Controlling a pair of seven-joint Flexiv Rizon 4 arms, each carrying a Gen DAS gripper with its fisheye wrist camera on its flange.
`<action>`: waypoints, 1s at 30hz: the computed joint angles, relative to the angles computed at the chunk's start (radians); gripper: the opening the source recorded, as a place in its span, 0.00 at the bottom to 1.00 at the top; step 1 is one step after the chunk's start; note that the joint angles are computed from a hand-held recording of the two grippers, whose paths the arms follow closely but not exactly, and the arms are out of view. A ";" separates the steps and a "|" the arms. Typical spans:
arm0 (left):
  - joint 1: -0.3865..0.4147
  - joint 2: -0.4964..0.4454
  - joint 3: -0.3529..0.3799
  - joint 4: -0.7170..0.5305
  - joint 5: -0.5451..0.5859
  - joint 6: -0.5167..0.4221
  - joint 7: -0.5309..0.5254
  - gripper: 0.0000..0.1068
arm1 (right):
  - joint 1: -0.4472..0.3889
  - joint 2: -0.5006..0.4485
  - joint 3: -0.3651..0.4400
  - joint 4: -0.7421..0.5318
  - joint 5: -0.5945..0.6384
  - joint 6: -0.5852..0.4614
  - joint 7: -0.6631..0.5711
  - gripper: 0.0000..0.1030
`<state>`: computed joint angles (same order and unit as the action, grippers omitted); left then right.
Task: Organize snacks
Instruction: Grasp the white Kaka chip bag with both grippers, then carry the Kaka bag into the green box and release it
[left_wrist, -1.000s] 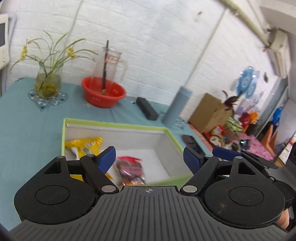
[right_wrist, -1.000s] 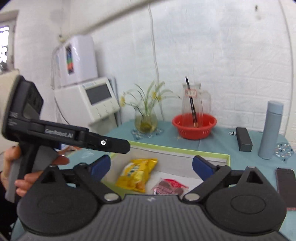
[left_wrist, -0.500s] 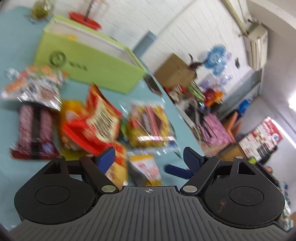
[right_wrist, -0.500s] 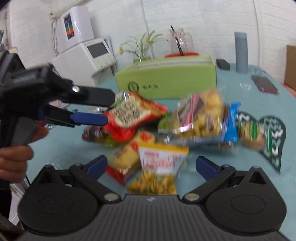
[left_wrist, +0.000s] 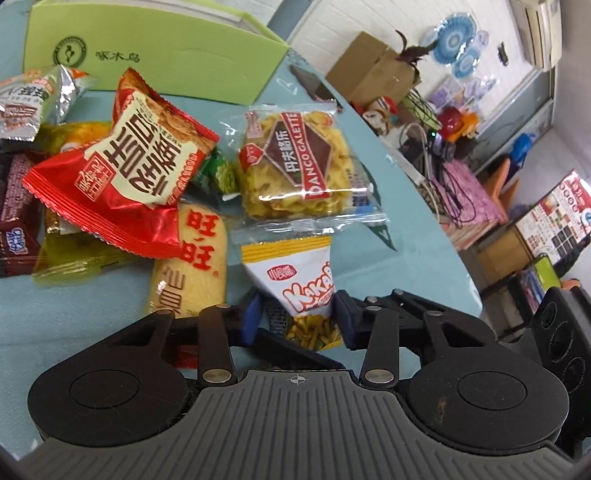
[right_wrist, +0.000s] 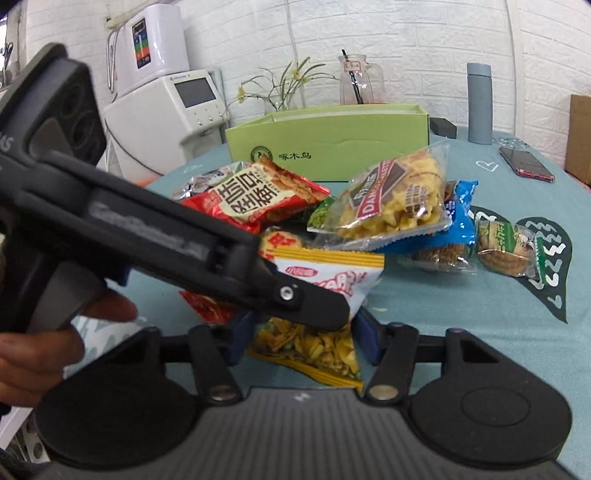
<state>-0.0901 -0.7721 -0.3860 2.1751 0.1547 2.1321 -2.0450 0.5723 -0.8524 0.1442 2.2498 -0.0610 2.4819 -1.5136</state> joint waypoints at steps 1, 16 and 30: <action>0.015 0.002 -0.016 0.008 0.011 -0.002 -0.007 0.14 | -0.011 0.005 0.007 0.011 -0.010 0.003 0.006 0.47; 0.216 0.153 -0.084 -0.149 0.076 -0.147 0.051 0.15 | -0.127 0.077 0.000 -0.236 -0.326 -0.160 0.046 0.46; 0.206 -0.166 -0.092 -0.687 -0.181 -0.519 0.373 0.17 | -0.410 -0.375 0.473 -1.078 -0.754 -0.947 0.098 0.49</action>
<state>0.1158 -0.9378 -0.4775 1.4882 -0.0268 1.6127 -1.6725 0.1622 -1.2272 0.6174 1.1715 -0.8147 1.5352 -1.4151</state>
